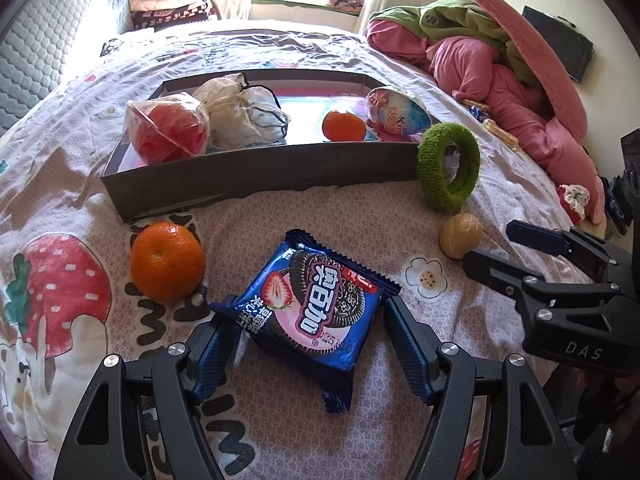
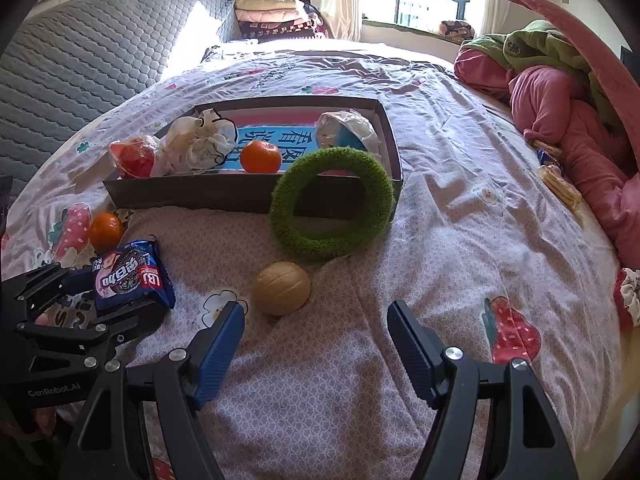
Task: Organize objects
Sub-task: 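Move the left gripper onto the blue cookie pack while the right gripper approaches the brown walnut, then close the left gripper on the cookie pack while the right gripper closes on the walnut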
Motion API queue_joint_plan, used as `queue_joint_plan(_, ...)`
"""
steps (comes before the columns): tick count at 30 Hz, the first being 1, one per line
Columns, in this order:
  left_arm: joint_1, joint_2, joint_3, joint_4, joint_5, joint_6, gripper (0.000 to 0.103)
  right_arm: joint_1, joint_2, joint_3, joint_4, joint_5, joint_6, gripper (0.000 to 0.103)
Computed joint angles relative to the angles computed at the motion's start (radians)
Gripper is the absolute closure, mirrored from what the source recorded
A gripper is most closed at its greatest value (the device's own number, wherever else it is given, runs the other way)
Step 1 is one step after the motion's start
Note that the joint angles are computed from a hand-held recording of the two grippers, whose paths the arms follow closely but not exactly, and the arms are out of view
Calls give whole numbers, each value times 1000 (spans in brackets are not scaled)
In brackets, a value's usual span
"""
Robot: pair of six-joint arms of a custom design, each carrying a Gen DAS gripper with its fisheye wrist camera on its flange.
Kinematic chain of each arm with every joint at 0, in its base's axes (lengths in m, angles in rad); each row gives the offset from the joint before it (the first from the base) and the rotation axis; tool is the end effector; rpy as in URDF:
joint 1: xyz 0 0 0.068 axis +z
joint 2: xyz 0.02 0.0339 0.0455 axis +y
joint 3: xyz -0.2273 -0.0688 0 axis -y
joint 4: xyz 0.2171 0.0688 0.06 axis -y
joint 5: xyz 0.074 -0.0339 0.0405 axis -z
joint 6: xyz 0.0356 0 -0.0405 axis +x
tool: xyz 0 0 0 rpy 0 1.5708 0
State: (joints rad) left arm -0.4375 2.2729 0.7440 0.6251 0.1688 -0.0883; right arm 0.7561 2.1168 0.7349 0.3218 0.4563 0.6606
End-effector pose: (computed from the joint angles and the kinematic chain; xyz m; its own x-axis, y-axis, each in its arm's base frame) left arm 0.2722 -0.1339 -0.0131 -0.7540 0.2567 -0.6046 0.4470 0.8750 -0.1860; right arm 0.2214 0.1872 0.0133 -0.7829 0.0188 -0.6218 0.0268 0.9996 -0.0036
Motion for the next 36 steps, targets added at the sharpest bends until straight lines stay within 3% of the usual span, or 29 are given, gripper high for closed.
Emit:
queue_joint_plan(15, -18, 36, 41, 11, -3, 5, 29, -43, 96, 68, 42, -32, -3, 32)
queue_joint_plan(21, -42, 46, 48, 24, -39, 2, 29, -40, 110, 77, 58, -26, -25, 43)
queue_joint_plan(24, -52, 48, 46, 30, -57, -2, 30, -40, 110, 64, 85, -39, -38, 57)
queue_joint_plan(29, -66, 45, 33, 48, -83, 0, 38, -29, 113, 62, 92, -40, -48, 66)
queue_joint_plan(32, -81, 37, 19, 57, -106, 0, 50, -25, 107, 51, 102, -43, -49, 68)
queue_joint_plan(36, -97, 31, 11, 54, -138, 3, 51, -21, 97, 38, 111, -48, -49, 68)
